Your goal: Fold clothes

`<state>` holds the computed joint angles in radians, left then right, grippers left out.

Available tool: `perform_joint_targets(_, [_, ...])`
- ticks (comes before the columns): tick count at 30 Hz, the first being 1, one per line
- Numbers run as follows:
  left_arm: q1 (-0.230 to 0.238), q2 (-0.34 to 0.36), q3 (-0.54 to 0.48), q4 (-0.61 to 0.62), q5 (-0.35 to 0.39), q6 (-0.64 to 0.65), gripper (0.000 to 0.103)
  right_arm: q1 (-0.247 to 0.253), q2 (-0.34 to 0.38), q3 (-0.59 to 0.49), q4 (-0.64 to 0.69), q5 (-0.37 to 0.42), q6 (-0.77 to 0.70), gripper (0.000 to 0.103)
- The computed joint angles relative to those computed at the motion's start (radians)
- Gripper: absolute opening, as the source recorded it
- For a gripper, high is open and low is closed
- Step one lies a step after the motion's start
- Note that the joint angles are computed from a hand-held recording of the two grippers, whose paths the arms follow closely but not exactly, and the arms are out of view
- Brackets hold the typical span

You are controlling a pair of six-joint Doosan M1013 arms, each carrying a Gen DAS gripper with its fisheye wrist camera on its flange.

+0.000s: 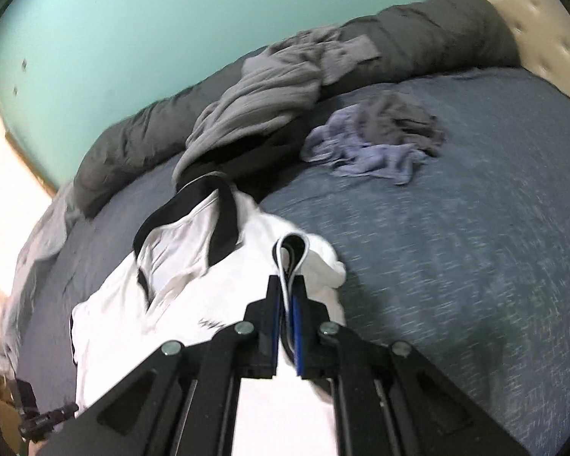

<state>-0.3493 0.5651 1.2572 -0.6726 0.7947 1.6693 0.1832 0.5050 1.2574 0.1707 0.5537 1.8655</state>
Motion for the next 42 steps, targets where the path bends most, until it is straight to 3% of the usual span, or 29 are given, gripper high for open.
perform_joint_targets(9, [-0.002, 0.004, -0.008, 0.002, 0.008, 0.004, 0.041, 0.089, 0.080, -0.125, -0.225, 0.151, 0.120, 0.005])
perform_joint_targets(15, [0.003, 0.003, -0.006, -0.015, 0.015, 0.012, 0.041, 0.101, 0.114, -0.168, -0.157, 0.207, 0.091, 0.007])
perform_joint_targets(19, [0.006, 0.003, -0.005, -0.025, 0.018, 0.016, 0.041, 0.090, 0.092, -0.136, -0.022, 0.150, 0.008, 0.017])
perform_joint_targets(22, [0.006, 0.001, -0.003, -0.025, 0.018, 0.016, 0.041, 0.072, 0.066, -0.097, 0.087, 0.095, -0.027, 0.045])
perform_joint_targets(29, [0.007, 0.000, -0.001, -0.029, 0.020, 0.017, 0.041, 0.052, -0.010, 0.004, 0.008, -0.008, 0.031, 0.045])
perform_joint_targets(34, [0.006, 0.000, -0.003, -0.025, 0.021, 0.016, 0.041, 0.029, -0.012, 0.034, -0.020, 0.033, 0.083, 0.045])
perform_joint_targets(39, [0.005, 0.003, -0.007, -0.018, 0.022, 0.013, 0.042, 0.010, 0.001, 0.055, 0.069, 0.049, 0.075, 0.045])
perform_joint_targets(42, [0.005, 0.005, -0.010, -0.016, 0.025, 0.016, 0.042, 0.022, 0.018, 0.034, 0.016, 0.103, 0.080, 0.045])
